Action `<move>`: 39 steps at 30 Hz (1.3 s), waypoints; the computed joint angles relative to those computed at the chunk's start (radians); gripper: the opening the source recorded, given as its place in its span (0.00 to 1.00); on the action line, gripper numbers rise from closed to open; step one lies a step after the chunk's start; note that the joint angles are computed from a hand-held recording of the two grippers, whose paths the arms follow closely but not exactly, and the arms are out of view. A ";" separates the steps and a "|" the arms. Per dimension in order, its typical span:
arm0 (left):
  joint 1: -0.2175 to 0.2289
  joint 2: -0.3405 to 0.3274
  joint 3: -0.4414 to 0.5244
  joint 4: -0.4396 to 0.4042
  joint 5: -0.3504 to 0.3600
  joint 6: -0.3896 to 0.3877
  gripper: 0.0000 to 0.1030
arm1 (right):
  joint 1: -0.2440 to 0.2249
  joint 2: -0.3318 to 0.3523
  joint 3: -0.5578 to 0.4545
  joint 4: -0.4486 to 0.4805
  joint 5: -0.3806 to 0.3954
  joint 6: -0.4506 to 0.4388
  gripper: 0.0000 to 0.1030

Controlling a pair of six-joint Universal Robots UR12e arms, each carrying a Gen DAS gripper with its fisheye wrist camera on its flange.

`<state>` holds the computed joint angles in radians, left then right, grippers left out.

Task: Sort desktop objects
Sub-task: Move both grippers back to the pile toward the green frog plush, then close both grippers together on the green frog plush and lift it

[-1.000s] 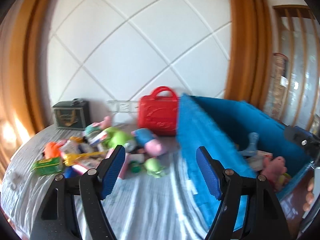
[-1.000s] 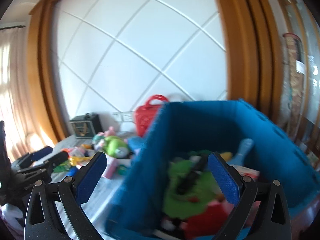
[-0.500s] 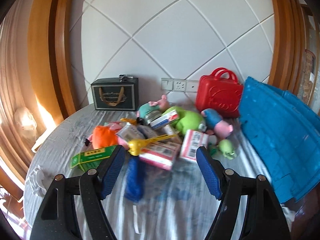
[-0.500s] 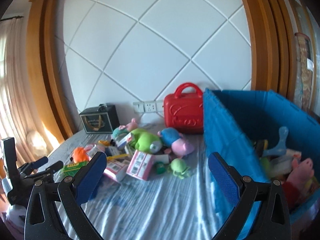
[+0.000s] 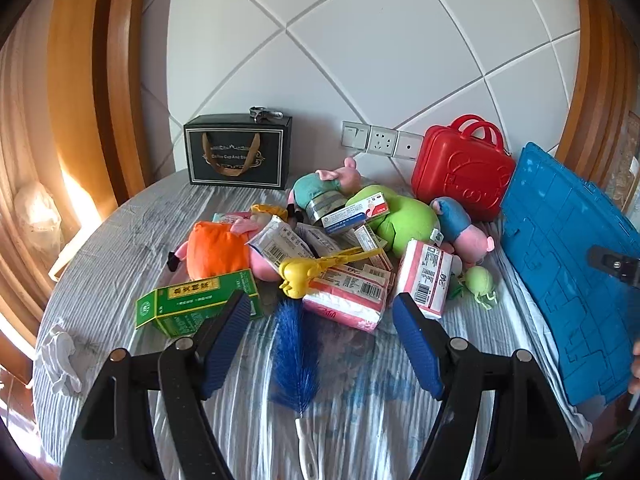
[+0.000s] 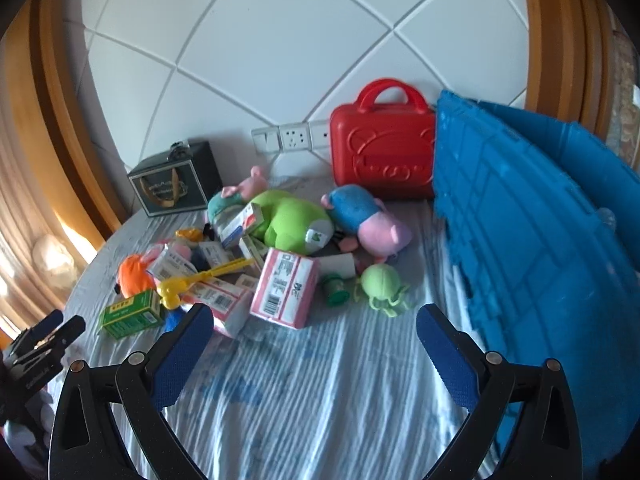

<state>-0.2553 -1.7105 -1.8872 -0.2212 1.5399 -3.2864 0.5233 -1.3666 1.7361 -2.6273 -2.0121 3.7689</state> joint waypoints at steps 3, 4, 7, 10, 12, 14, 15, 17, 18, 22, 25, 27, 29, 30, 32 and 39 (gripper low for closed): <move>-0.010 -0.046 0.052 -0.030 0.018 0.007 0.71 | -0.044 0.035 -0.023 0.015 0.059 -0.018 1.00; -0.014 -0.065 0.075 -0.048 0.030 0.001 0.71 | -0.058 0.045 -0.029 0.015 0.078 -0.028 1.00; -0.022 -0.117 0.143 -0.100 0.040 -0.023 0.71 | -0.103 0.080 -0.056 0.030 0.138 -0.061 1.00; -0.026 -0.173 0.223 -0.148 0.040 -0.013 0.71 | -0.140 0.120 -0.090 0.039 0.184 -0.066 1.00; -0.027 -0.211 0.279 -0.172 0.045 0.005 0.71 | -0.163 0.149 -0.120 0.054 0.225 -0.055 1.00; -0.024 -0.261 0.355 -0.209 0.032 0.029 0.71 | -0.180 0.181 -0.153 0.074 0.254 -0.044 1.00; -0.025 -0.288 0.393 -0.224 0.028 0.041 0.71 | -0.187 0.201 -0.176 0.086 0.258 -0.036 1.00; -0.025 -0.354 0.490 -0.268 0.011 0.079 0.71 | -0.197 0.237 -0.216 0.116 0.274 -0.022 1.00; -0.025 -0.387 0.541 -0.302 -0.003 0.099 0.71 | -0.204 0.258 -0.240 0.133 0.291 -0.012 1.00; -0.031 -0.533 0.760 -0.440 -0.046 0.204 0.71 | -0.216 0.332 -0.330 0.195 0.327 -0.007 1.00; -0.037 -0.640 0.922 -0.524 -0.075 0.280 0.71 | -0.219 0.385 -0.394 0.236 0.333 -0.016 1.00; -0.032 -0.712 1.035 -0.587 -0.117 0.294 0.71 | -0.224 0.416 -0.427 0.250 0.348 -0.022 1.00; -0.027 -0.778 1.141 -0.656 -0.154 0.285 0.71 | -0.229 0.445 -0.457 0.266 0.368 -0.030 1.00; -0.025 -0.808 1.191 -0.699 -0.171 0.283 0.71 | -0.233 0.459 -0.466 0.261 0.388 -0.038 1.00; -0.024 -0.882 1.316 -0.858 -0.234 0.315 0.71 | -0.240 0.481 -0.482 0.257 0.420 -0.045 1.00; -0.012 -0.804 1.147 -0.790 -0.314 0.302 0.71 | -0.237 0.469 -0.443 0.248 0.429 -0.121 0.84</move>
<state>-0.2674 -2.5150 -0.7406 -1.0112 1.2257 -2.9847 0.2863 -0.8977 1.2935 -2.3795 -1.5833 3.6482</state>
